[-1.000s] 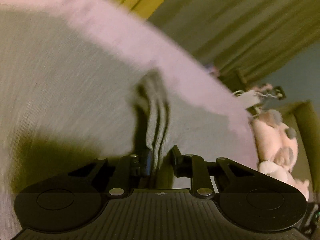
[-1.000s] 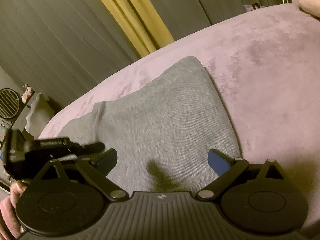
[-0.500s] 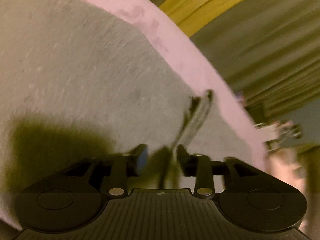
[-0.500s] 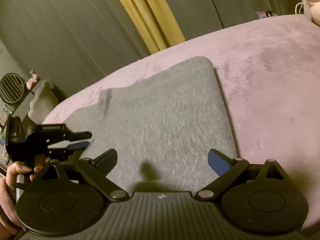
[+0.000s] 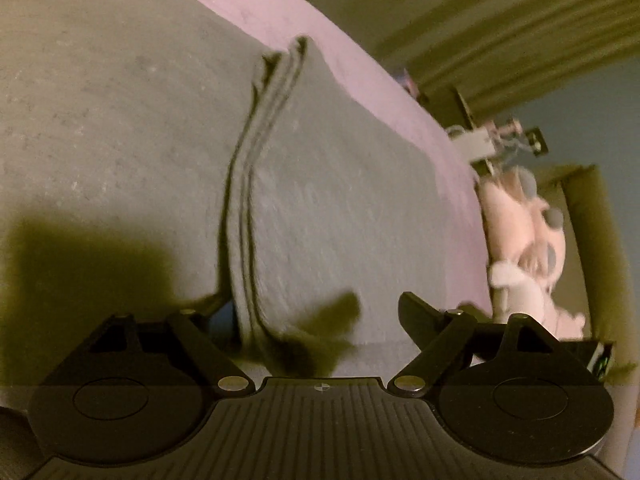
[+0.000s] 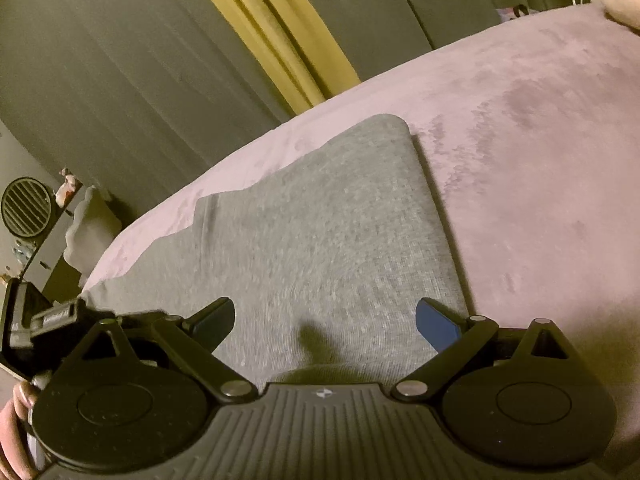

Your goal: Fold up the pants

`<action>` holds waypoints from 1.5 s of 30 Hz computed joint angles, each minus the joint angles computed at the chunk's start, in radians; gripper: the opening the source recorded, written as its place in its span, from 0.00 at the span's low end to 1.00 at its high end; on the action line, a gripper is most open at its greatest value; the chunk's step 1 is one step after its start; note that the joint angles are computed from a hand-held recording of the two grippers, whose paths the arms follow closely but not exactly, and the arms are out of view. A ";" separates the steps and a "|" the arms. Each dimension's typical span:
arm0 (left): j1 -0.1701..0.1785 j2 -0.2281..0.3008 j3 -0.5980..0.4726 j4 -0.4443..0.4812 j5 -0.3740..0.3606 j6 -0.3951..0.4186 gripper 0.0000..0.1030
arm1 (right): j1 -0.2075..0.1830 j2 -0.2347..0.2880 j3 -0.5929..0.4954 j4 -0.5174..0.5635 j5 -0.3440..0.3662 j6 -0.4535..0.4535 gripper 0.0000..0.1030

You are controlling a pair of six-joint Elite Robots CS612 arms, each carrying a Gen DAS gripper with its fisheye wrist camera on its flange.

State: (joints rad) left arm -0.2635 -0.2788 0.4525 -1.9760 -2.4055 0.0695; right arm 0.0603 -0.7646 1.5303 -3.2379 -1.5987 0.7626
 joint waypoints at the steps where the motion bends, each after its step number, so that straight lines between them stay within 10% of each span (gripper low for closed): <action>1: -0.003 0.006 -0.016 0.030 0.001 0.015 0.85 | -0.001 0.000 0.000 0.000 0.002 0.003 0.95; 6: 0.003 0.027 -0.073 0.132 -0.009 0.024 0.48 | 0.002 -0.001 -0.002 0.017 -0.013 -0.006 0.95; 10: 0.030 0.052 -0.090 0.083 -0.156 -0.105 0.23 | 0.005 0.000 -0.005 0.027 -0.024 -0.016 0.94; 18: 0.059 0.020 0.029 -0.245 -0.214 -0.420 0.26 | 0.011 0.002 -0.019 0.074 -0.040 -0.047 0.96; 22: 0.059 0.033 0.009 -0.274 -0.224 -0.468 0.64 | 0.017 0.003 -0.029 0.098 -0.056 -0.070 0.96; 29: 0.038 -0.035 0.082 -0.181 -0.130 -0.260 0.72 | 0.019 0.006 -0.034 0.110 -0.062 -0.079 0.96; 34: 0.032 -0.045 0.109 -0.260 -0.050 -0.325 0.73 | 0.019 0.006 -0.034 0.104 -0.060 -0.070 0.96; 40: 0.023 -0.027 0.066 -0.089 -0.018 -0.206 0.73 | 0.018 0.008 -0.035 0.103 -0.059 -0.068 0.96; 45: 0.007 -0.048 0.085 -0.042 0.064 -0.100 0.44 | 0.018 0.007 -0.034 0.102 -0.061 -0.066 0.96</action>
State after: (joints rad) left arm -0.2566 -0.3265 0.5375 -2.0181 -2.3411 -0.0300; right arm 0.0785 -0.7576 1.4958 -3.1358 -1.6594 0.6965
